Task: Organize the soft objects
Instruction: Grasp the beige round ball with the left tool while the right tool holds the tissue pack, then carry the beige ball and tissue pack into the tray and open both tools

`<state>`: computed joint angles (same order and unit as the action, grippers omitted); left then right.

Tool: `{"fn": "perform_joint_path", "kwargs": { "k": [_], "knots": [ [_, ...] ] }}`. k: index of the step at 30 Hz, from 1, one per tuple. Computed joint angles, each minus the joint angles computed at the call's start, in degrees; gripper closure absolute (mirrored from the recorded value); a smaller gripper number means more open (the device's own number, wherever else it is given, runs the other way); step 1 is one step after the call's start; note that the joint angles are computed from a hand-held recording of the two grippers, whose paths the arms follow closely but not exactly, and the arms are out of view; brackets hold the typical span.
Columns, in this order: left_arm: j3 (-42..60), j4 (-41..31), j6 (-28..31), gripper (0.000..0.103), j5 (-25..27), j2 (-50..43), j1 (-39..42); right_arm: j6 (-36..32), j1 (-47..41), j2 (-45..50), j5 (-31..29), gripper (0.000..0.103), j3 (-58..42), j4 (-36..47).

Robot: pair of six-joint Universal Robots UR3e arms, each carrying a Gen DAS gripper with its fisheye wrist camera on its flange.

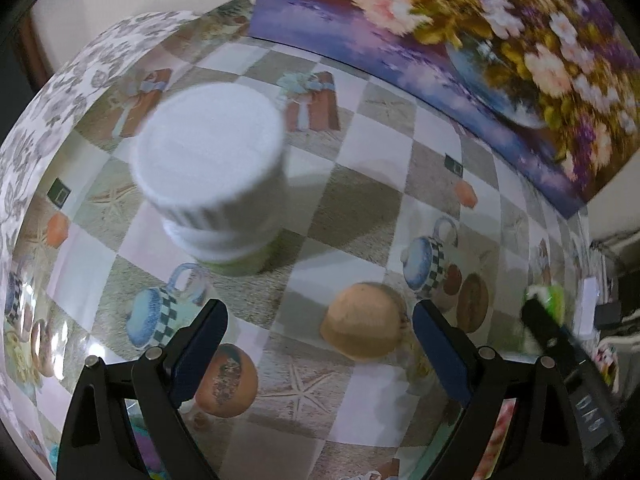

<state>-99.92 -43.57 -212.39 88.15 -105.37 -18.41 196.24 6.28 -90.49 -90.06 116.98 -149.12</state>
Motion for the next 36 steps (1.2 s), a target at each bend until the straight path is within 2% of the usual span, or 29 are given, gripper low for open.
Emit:
{"fn": "perform_joint_path", "kwargs": {
  "k": [6,12,13,14,20,26,36],
  "knots": [
    [2.88,-0.36,2.42,0.017,-0.9,-4.18,-2.37,-0.06,-3.68,-4.12,1.28,0.031,2.65,0.91],
    [6.19,-1.53,3.73,0.04,1.86,-7.39,-4.96,-0.49,-4.94,-5.31,2.35,0.031,3.16,1.62],
    [7.1,-2.02,3.99,0.051,2.68,-7.82,-5.47,-0.59,-4.98,-5.38,2.43,0.031,3.21,1.62],
    [7.7,-2.27,4.13,0.052,2.85,-8.13,-5.68,-0.66,-5.06,-5.45,2.54,0.031,3.25,1.65],
    [7.71,-2.33,3.79,0.055,3.32,-7.34,-5.78,-0.83,-5.5,-6.17,3.04,0.031,3.61,1.9],
    [6.85,-2.61,3.88,0.055,4.28,-2.1,-5.9,-1.14,-6.54,-8.43,3.61,0.031,3.91,2.7],
    [11.01,-4.12,4.36,0.055,5.82,2.98,-8.11,-2.11,-9.31,-16.52,3.87,0.031,3.44,7.09]
  ]
}}
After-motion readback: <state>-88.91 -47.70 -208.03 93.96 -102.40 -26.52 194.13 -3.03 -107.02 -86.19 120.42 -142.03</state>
